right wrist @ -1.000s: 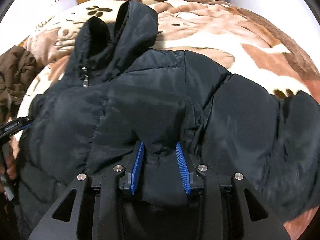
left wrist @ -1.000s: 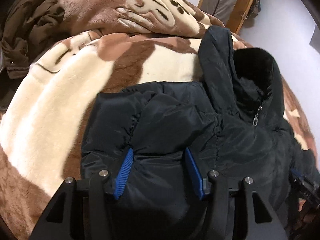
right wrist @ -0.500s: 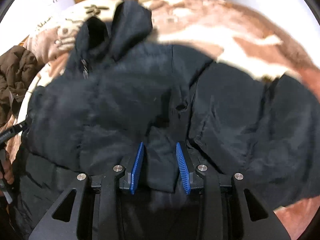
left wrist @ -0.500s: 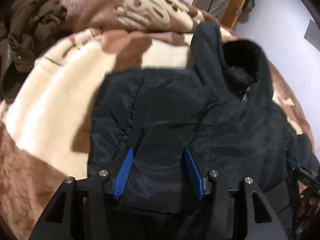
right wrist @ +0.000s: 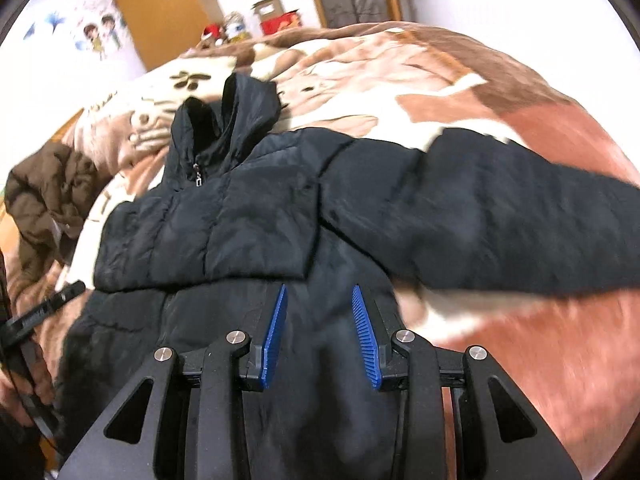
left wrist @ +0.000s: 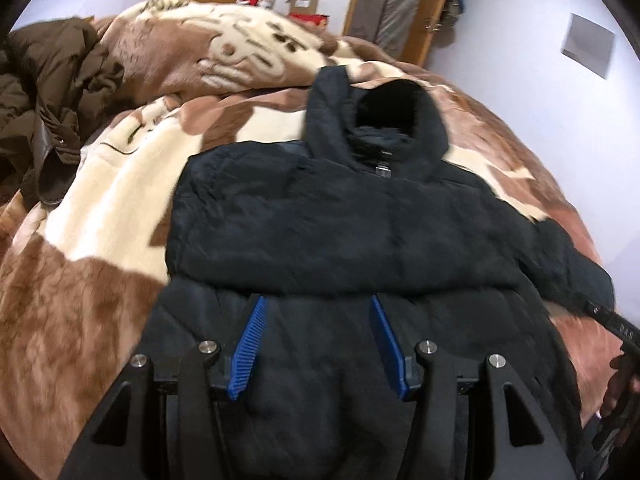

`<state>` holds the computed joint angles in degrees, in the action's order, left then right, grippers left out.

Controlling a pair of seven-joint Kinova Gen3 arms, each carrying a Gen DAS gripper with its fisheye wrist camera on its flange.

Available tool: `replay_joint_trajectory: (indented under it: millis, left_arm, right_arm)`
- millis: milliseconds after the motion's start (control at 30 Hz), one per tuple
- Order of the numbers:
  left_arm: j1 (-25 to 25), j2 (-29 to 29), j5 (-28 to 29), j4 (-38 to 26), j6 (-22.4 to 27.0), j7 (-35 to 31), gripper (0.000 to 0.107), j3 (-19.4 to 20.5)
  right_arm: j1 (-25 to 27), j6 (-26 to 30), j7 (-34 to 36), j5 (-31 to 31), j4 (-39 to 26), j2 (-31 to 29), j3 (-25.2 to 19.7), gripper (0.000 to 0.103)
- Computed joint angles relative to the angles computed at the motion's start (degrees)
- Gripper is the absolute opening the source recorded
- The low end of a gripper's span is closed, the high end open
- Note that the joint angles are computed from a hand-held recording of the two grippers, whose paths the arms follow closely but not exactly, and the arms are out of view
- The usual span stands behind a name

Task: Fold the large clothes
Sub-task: 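Grasp the other sleeve cuff with the right gripper and lift it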

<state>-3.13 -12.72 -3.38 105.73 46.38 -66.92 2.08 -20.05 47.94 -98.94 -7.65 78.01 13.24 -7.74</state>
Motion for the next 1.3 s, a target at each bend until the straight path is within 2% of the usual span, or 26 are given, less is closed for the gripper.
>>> replay_joint_trajectory:
  millis: [133, 300, 467, 600, 667, 967, 1100, 1300]
  left_arm:
    - [1.0, -4.7, -2.7, 0.2, 3.7, 5.7, 0.056, 5.6]
    - [2.2, -7.2, -6.2, -1.2, 7.8, 12.2, 0.056, 12.0]
    - [3.3, -7.4, -8.3, -3.0, 9.7, 17.3, 0.056, 15.7]
    - [3.3, -6.6, -12.7, -4.2, 10.7, 21.0, 0.056, 18.6]
    - [4.0, -5.3, -13.7, -4.4, 10.6, 21.6, 0.056, 18.3]
    - [8.1, 0.1, -10.4, -5.6, 5.9, 18.5, 0.056, 10.9]
    - [8.6, 2.9, -11.7, -7.2, 5.3, 17.8, 0.056, 9.9]
    - [9.7, 6.1, -13.8, -8.1, 4.6, 18.2, 0.056, 8.6]
  right_arm:
    - [2.8, -1.4, 0.4, -3.0, 6.6, -6.9, 0.6, 0.041]
    - [5.7, -2.6, 3.5, -7.4, 11.9, -12.5, 2.0, 0.043]
    - [8.3, -2.4, 5.7, -11.4, 14.3, -14.5, 4.2, 0.043]
    - [10.1, -2.8, 6.2, -12.6, 15.1, -14.0, 5.3, 0.043]
    - [11.3, -2.7, 6.1, -13.5, 14.9, -12.7, 6.0, 0.043]
    - [17.5, -3.6, 4.3, -15.3, 11.4, -4.8, 7.2, 0.043]
    - [20.2, -3.5, 2.4, -15.7, 8.9, 0.0, 7.1, 0.044]
    - [25.8, -4.3, 3.8, -20.6, 6.2, 5.6, 4.8, 0.044]
